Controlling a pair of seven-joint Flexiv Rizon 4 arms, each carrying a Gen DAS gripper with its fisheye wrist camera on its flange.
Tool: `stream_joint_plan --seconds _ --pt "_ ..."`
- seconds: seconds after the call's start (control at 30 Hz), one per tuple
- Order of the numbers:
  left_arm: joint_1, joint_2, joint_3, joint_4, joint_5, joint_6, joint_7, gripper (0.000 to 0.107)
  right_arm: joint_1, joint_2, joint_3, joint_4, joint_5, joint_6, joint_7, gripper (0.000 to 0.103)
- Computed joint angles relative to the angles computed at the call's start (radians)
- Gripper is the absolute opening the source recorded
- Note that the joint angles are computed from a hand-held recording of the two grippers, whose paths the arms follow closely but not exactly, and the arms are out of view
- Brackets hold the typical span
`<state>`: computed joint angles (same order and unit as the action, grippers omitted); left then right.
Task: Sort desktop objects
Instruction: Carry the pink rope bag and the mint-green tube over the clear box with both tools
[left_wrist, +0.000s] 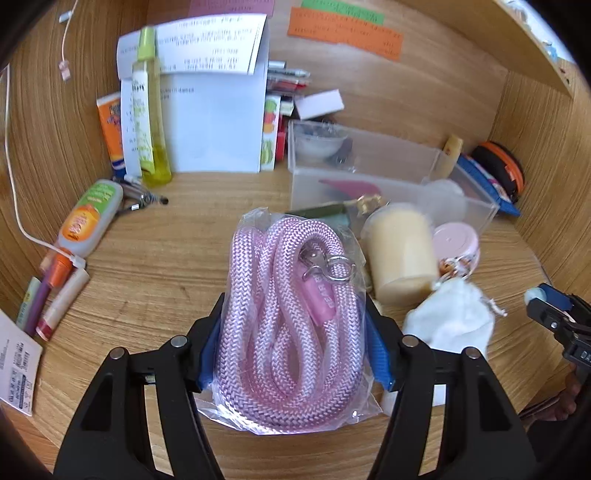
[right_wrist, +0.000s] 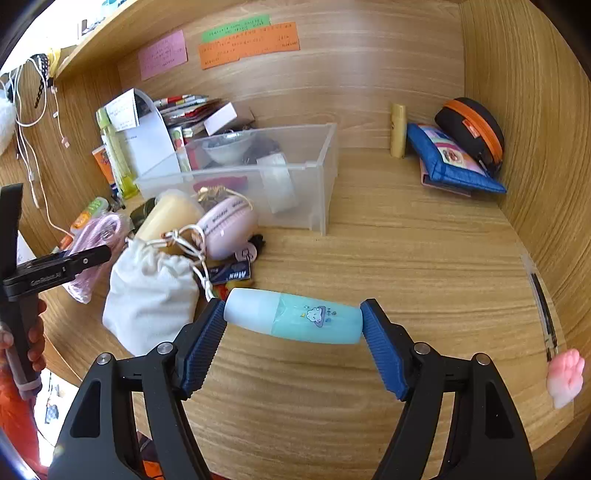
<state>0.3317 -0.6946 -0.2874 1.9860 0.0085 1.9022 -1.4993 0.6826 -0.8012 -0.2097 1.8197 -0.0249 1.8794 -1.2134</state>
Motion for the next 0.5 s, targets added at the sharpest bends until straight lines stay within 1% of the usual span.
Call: stream_joint_plan --seconds 0.03,0.17,0.23,0.37,0.43,0.5 --pt "0.012 0.004 -0.013 0.004 0.008 0.004 0.000 0.064 -0.005 0.000 0.004 -0.005 -0.003 0.001 -0.001 0.071" --pt "0.020 0.020 -0.024 0.019 0.028 0.036 -0.013 0.064 -0.027 0.004 0.021 -0.020 -0.016 0.003 -0.008 0.071" --pt "0.018 0.027 -0.025 0.020 0.037 0.046 -0.021 0.064 -0.022 0.005 0.012 -0.027 -0.016 0.004 -0.011 0.071" --pt "-0.055 0.041 0.046 0.005 0.000 0.063 -0.044 0.064 -0.021 0.006 0.000 -0.052 -0.020 0.001 -0.022 0.071" --pt "-0.052 0.041 0.039 -0.004 0.005 0.062 -0.051 0.064 -0.007 0.003 -0.025 -0.068 -0.015 -0.013 -0.021 0.071" --pt "-0.055 0.043 0.039 -0.012 0.009 0.065 -0.057 0.064 -0.028 0.001 -0.009 -0.091 -0.028 -0.023 -0.018 0.071"
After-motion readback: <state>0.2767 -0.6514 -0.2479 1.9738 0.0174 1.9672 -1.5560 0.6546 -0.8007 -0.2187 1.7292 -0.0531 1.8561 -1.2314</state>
